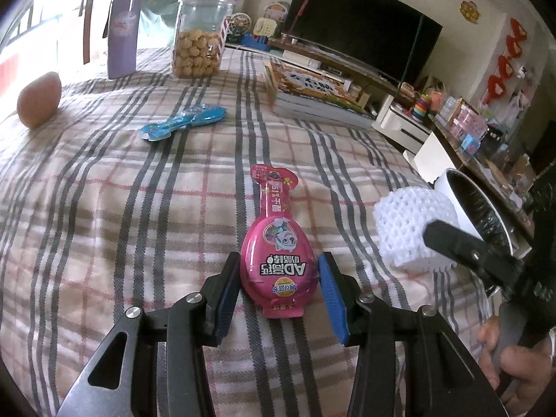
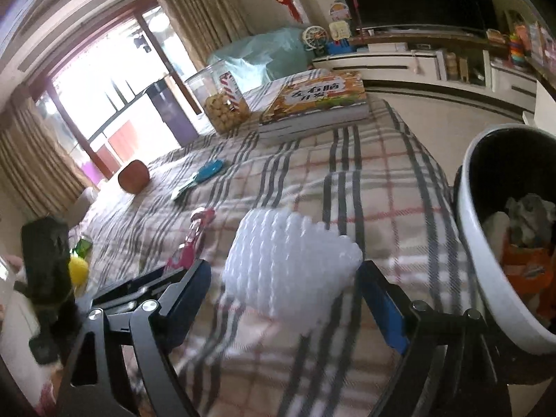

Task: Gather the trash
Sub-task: 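Grasp the pink AD drink bottle with the left gripper while the right gripper grasps the white foam net, then carry the pink bottle and white foam net over the trash bin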

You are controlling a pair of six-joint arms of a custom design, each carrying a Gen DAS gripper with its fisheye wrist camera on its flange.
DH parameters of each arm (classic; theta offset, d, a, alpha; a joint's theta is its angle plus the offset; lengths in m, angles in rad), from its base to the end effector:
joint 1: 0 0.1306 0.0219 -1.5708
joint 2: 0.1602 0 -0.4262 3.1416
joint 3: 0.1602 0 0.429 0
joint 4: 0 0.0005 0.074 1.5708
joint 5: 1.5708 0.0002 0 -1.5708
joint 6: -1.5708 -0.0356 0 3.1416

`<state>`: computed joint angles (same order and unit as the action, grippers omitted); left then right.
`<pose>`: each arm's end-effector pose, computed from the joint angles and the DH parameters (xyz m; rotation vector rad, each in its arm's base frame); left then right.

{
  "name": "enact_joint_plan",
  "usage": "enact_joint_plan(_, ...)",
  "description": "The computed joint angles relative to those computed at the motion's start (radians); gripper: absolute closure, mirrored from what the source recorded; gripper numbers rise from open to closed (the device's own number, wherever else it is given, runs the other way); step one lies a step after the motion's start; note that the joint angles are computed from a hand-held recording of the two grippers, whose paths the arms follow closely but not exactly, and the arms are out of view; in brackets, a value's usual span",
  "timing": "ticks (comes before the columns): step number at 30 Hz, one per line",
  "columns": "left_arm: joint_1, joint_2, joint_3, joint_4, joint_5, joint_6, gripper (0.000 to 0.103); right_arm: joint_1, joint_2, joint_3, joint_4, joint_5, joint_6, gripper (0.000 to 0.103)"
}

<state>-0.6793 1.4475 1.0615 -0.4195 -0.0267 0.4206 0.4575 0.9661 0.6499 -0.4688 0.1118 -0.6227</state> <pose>0.3977 -0.3206 0.3158 0.3008 2.4137 -0.4840 0.2923 0.1389 0.3045 0.2518 2.3714 0.3937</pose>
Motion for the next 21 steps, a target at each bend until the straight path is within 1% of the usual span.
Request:
enact_joint_plan(1,-0.002,0.001,0.001,0.000,-0.004,-0.003,0.059,-0.002,0.004,0.000,0.005,0.003,-0.006,0.017)
enact_joint_plan(2,-0.003,0.000,0.000,0.001,-0.005,-0.005,0.059,0.001,0.006,-0.002,0.006,0.008,-0.012,0.027)
enact_joint_plan(3,-0.003,-0.001,-0.001,0.001,-0.005,-0.006,0.059,0.002,0.008,-0.002,0.006,0.007,-0.016,0.045)
enact_joint_plan(6,-0.008,-0.002,0.001,-0.003,-0.014,-0.008,0.060,0.010,-0.004,-0.013,-0.001,0.014,-0.033,0.064)
enact_joint_plan(9,-0.023,-0.010,0.000,-0.005,-0.032,-0.023,0.060,0.023,-0.042,-0.031,-0.004,0.025,-0.047,0.067)
enact_joint_plan(15,-0.051,-0.026,0.003,-0.017,-0.024,-0.028,0.060,0.028,-0.146,-0.054,-0.042,0.055,-0.066,0.068)
enact_joint_plan(21,-0.096,-0.033,0.025,-0.025,-0.029,-0.048,0.060,0.022,-0.244,-0.071,-0.088,0.085,-0.082,0.068)
